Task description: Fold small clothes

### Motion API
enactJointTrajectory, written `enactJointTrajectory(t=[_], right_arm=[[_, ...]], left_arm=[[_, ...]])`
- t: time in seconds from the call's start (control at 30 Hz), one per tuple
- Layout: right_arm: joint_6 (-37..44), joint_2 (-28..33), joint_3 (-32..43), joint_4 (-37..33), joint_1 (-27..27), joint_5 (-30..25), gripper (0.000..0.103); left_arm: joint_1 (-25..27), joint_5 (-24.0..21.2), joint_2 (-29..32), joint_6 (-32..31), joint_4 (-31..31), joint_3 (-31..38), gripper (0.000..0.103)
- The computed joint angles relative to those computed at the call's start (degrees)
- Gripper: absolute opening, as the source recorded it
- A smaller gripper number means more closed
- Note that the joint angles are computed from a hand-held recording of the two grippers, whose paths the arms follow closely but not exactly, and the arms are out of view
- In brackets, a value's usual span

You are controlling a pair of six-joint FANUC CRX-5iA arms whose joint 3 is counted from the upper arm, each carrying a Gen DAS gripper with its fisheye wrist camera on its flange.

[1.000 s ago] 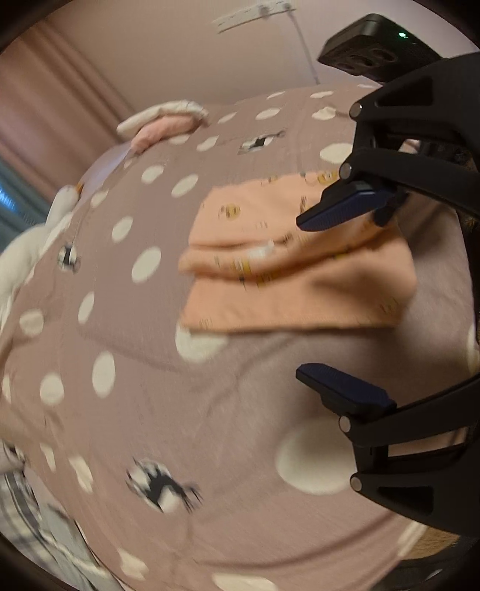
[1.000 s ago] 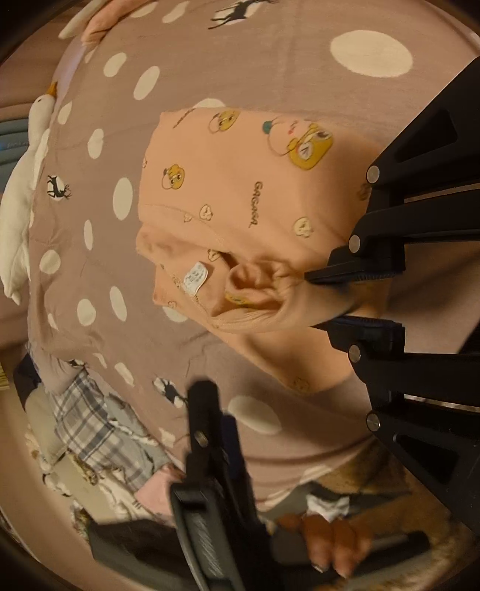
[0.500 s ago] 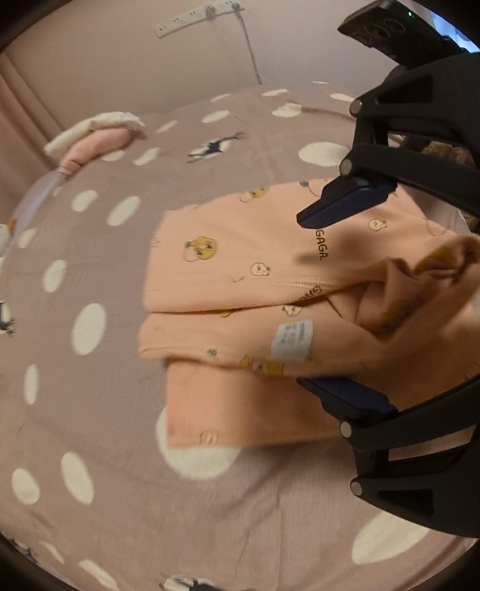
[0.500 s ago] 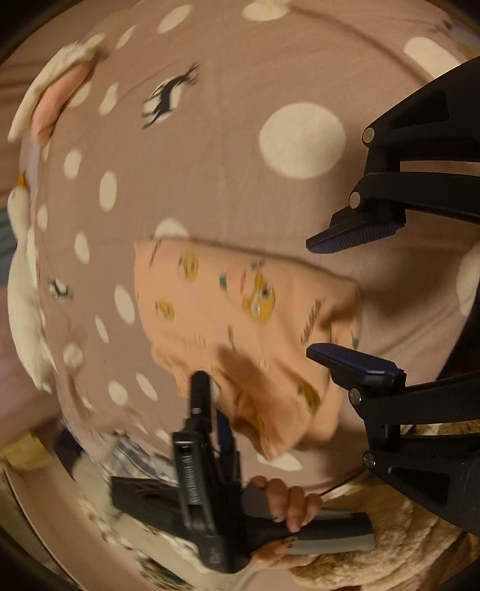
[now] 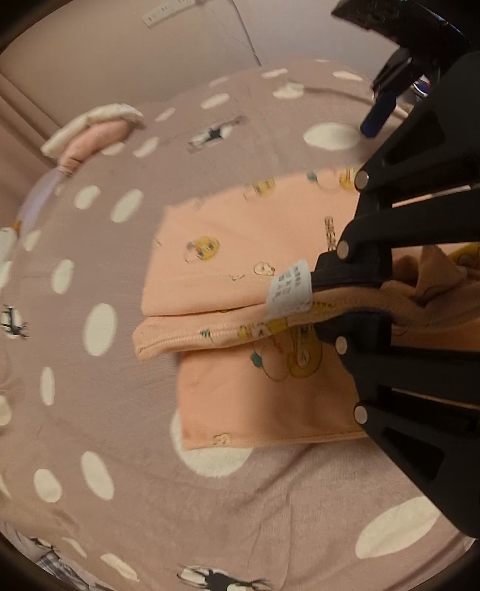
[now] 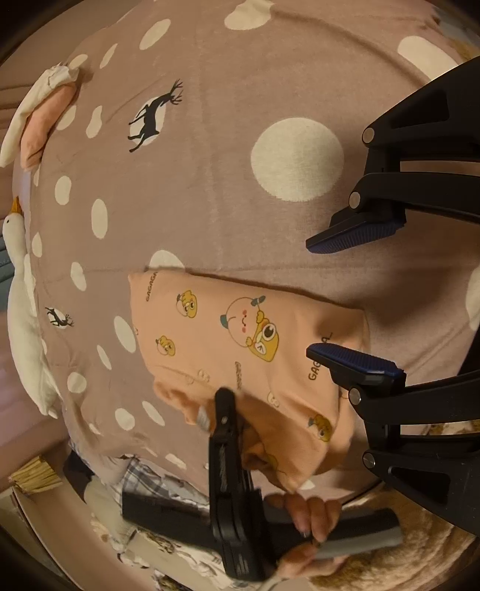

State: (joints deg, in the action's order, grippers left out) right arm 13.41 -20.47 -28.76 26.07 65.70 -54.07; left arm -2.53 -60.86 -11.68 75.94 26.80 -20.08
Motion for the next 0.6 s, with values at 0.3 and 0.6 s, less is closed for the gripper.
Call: enactJointTrajectory(t=[0.3, 0.6], right_arm=[[1.2, 0.7, 1.0, 2.0, -0.1, 1.0, 0.05], [4.1, 4.0, 3.6, -0.2, -0.6, 1.8, 0.05]], left_arm=[[5.0, 0.6, -6.5, -3.6, -0.3, -2.5, 0.01], [6.8, -1.0, -5.3, -0.6, -3.7, -4.8, 0.021]])
